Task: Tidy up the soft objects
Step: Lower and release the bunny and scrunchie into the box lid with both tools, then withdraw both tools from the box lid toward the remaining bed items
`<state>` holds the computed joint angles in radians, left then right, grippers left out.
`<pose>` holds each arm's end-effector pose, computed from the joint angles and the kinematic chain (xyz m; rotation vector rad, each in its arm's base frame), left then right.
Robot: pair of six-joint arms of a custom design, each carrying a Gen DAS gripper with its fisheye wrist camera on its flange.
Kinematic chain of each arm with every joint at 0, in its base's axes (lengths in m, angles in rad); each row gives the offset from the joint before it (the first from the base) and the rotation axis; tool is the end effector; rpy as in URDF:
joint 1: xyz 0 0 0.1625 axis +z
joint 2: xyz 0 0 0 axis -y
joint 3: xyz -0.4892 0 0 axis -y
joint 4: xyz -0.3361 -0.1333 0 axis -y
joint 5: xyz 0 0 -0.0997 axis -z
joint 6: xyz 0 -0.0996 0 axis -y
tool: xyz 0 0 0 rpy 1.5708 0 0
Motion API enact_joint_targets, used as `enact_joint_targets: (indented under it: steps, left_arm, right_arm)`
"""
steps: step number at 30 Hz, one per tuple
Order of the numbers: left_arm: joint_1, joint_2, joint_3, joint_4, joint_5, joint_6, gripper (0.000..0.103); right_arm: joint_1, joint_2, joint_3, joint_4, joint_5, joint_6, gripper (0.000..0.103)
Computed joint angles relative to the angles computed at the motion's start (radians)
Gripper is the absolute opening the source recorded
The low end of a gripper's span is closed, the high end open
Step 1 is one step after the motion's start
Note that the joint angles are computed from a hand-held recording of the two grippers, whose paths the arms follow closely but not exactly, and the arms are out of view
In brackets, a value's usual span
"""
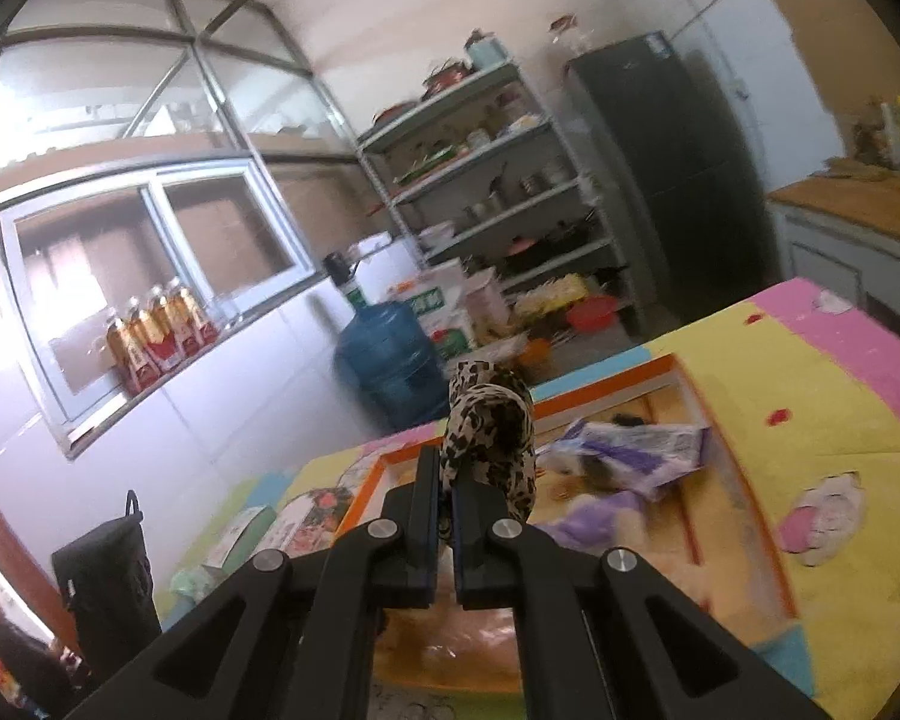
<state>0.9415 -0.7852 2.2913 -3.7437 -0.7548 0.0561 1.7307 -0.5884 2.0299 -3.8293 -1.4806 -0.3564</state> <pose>-0.1210 -0.5159 0.1810 0.4548 2.3136 -1.0596 0.2345 -0.5606 0.1055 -0.7886 2.7664 -1.2516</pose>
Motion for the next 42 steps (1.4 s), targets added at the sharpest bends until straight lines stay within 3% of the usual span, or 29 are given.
enact_joint_targets:
  steps: [5,12,13,15,17,42]
  left_arm:
    - [0.007,-0.017,0.013,0.0,-0.051,-0.013,0.055]
    - [-0.009,-0.012,0.036,-0.063,-0.036,0.01,0.057]
    - [-0.013,-0.011,0.043,-0.084,-0.029,0.017,0.057]
    - [-0.019,-0.011,0.052,-0.108,-0.02,0.026,0.057]
    - [-0.024,-0.013,0.062,-0.121,-0.016,0.026,0.057]
    - [-0.071,-0.111,0.21,-0.253,0.078,0.001,0.057]
  right_arm:
    - [-0.006,0.019,-0.04,0.062,-0.04,0.033,0.005]
    - [-0.012,0.024,-0.053,0.098,-0.08,0.048,0.009]
    - [-0.012,0.024,-0.053,0.099,-0.083,0.049,0.013]
    - [-0.01,0.024,-0.05,0.088,-0.093,0.05,0.043]
    - [-0.008,0.026,-0.041,0.064,-0.098,0.05,0.063]
    - [0.096,0.018,0.045,-0.085,-0.19,0.036,0.063]
